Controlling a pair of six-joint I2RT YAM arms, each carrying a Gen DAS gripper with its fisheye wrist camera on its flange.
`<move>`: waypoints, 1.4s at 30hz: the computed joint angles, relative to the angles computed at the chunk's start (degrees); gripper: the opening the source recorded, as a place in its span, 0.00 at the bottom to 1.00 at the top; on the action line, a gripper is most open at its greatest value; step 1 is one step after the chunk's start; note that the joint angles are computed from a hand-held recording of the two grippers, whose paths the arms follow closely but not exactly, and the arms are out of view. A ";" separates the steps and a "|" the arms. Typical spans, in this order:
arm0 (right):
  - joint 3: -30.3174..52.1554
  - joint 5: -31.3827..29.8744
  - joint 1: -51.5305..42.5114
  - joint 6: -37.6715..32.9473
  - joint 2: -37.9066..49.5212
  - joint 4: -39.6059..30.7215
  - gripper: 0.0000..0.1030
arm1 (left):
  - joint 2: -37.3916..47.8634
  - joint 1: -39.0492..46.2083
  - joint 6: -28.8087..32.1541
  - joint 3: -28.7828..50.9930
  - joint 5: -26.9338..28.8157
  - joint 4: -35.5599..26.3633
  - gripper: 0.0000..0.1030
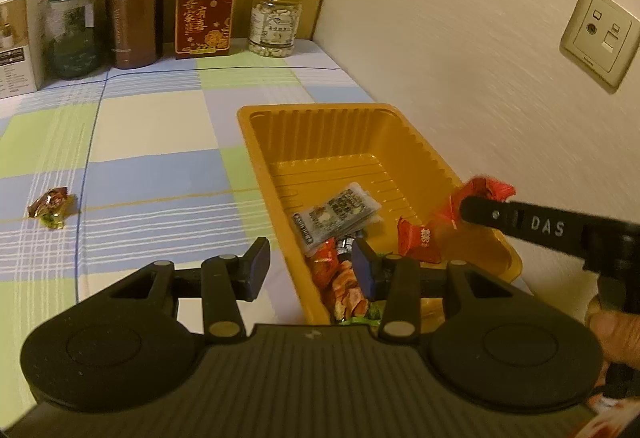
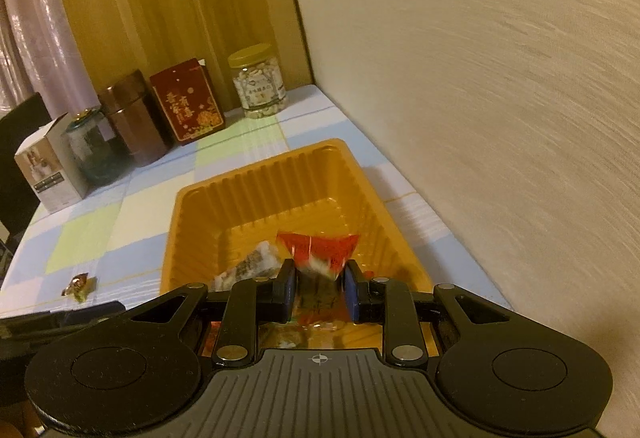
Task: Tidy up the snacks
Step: 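Open both tools to drop the red candy and red packet into the tray, then move both open tools back from the tray toward the remaining candies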
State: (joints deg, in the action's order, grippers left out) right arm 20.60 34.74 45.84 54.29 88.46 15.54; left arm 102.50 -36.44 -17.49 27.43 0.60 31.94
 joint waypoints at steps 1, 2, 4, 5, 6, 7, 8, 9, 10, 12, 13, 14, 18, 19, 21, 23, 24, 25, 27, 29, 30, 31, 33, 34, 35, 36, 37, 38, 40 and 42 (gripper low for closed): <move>-0.02 -0.41 -0.21 -0.32 0.29 0.84 0.25 | -0.33 0.23 0.09 -0.51 0.16 0.20 0.39; -0.39 -1.13 -0.62 -0.65 0.55 2.59 0.25 | -0.52 0.44 0.02 -0.87 0.24 0.30 0.39; -0.94 -2.48 -1.54 -1.30 0.90 5.10 0.25 | -0.81 0.89 0.11 -1.58 0.47 0.56 0.39; -0.77 -2.44 -1.74 -1.19 1.07 5.03 0.28 | -0.91 1.14 0.22 -1.94 0.51 0.70 0.39; -0.57 -2.06 -1.71 -0.81 1.10 4.49 0.35 | -1.09 1.33 0.25 -2.36 0.56 0.88 0.39; -0.94 -1.63 -1.47 -0.22 0.80 4.74 0.51 | -1.39 1.64 0.23 -2.85 0.73 1.05 0.39; -1.47 -1.18 -1.17 0.39 0.36 5.22 0.58 | -1.74 1.89 0.11 -3.35 0.83 1.18 0.39; -1.68 -1.05 -1.08 0.69 -0.01 5.04 0.58 | -2.12 2.10 0.06 -3.82 0.90 1.28 0.39; -1.72 -0.81 -0.66 1.26 -0.53 4.07 0.58 | -2.68 2.23 0.02 -4.36 0.86 1.30 0.39; -2.05 -0.40 0.26 2.32 -1.41 2.85 0.58 | -4.04 2.14 0.00 -5.42 0.58 1.12 0.39; -2.11 0.03 1.02 3.19 -1.92 1.85 0.58 | -4.83 1.98 -0.08 -5.96 0.37 0.92 0.39; -2.20 0.57 1.99 4.29 -2.58 0.59 0.58 | -5.70 2.00 -0.16 -6.63 0.32 0.77 0.39; -1.78 3.17 6.41 10.02 -5.25 -6.11 0.58 | -10.96 2.05 -0.69 -9.68 -0.10 -1.11 0.41; -1.42 3.90 7.82 11.65 -5.91 -8.16 0.58 | -12.73 2.02 -0.77 -10.59 -0.24 -1.81 0.43; -0.43 5.51 11.35 15.41 -7.02 -12.78 0.58 | -16.69 1.94 -0.73 -12.41 -0.67 -3.70 0.47; 0.81 7.72 15.24 19.93 -7.40 -17.44 0.58 | -21.00 1.89 -0.90 -14.23 -1.19 -6.05 0.49; 1.66 8.55 17.11 22.19 -7.46 -19.94 0.58 | -22.91 1.85 -0.91 -14.92 -1.38 -7.24 0.49; 2.65 9.41 19.19 24.83 -7.33 -22.66 0.58 | -25.19 1.80 -0.88 -15.68 -1.64 -8.74 0.50; 4.48 10.79 22.75 29.44 -6.81 -27.06 0.58 | -30.15 1.80 -0.64 -17.06 -2.11 -12.29 0.52; 6.91 12.19 26.48 34.58 -5.80 -32.20 0.58 | -35.94 1.62 -0.28 -18.38 -2.89 -16.53 0.56; 8.07 12.69 28.04 36.68 -5.24 -34.42 0.59 | -38.42 1.55 -0.14 -18.93 -3.26 -18.40 0.57; 9.06 13.10 29.57 38.53 -4.74 -36.34 0.59 | -41.31 1.55 -0.04 -19.44 -3.68 -20.71 0.59; 11.39 13.68 32.27 41.50 -3.39 -39.79 0.60 | -47.34 2.38 0.41 -20.42 -3.69 -25.51 0.62; 12.73 13.99 33.58 42.85 -2.55 -41.53 0.60 | -50.07 2.85 0.62 -20.74 -3.69 -27.78 0.64; 13.83 14.23 34.56 43.92 -1.81 -42.85 0.61 | -53.20 3.39 0.94 -21.08 -3.74 -30.45 0.66; 15.02 14.55 35.60 45.04 -0.98 -44.16 0.61 | -55.78 3.82 1.19 -21.29 -3.76 -32.75 0.66; 15.98 14.79 36.44 45.94 -0.37 -45.24 0.62 | -58.70 4.61 1.69 -21.44 -3.49 -35.48 0.67; 17.15 14.95 37.25 46.74 0.41 -46.27 0.62 | -61.73 5.56 2.37 -21.58 -3.14 -38.33 0.69; 18.43 15.03 37.35 46.11 1.46 -46.06 0.63 | -67.10 7.63 3.77 -21.77 -2.30 -43.38 0.74; 20.16 15.43 38.20 46.46 2.57 -47.05 0.63 | -72.70 10.97 5.83 -21.87 -0.39 -48.82 0.75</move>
State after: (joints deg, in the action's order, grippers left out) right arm 40.76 50.17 84.05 100.75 91.04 -31.50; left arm 29.80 -25.48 -11.66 5.56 0.21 -16.88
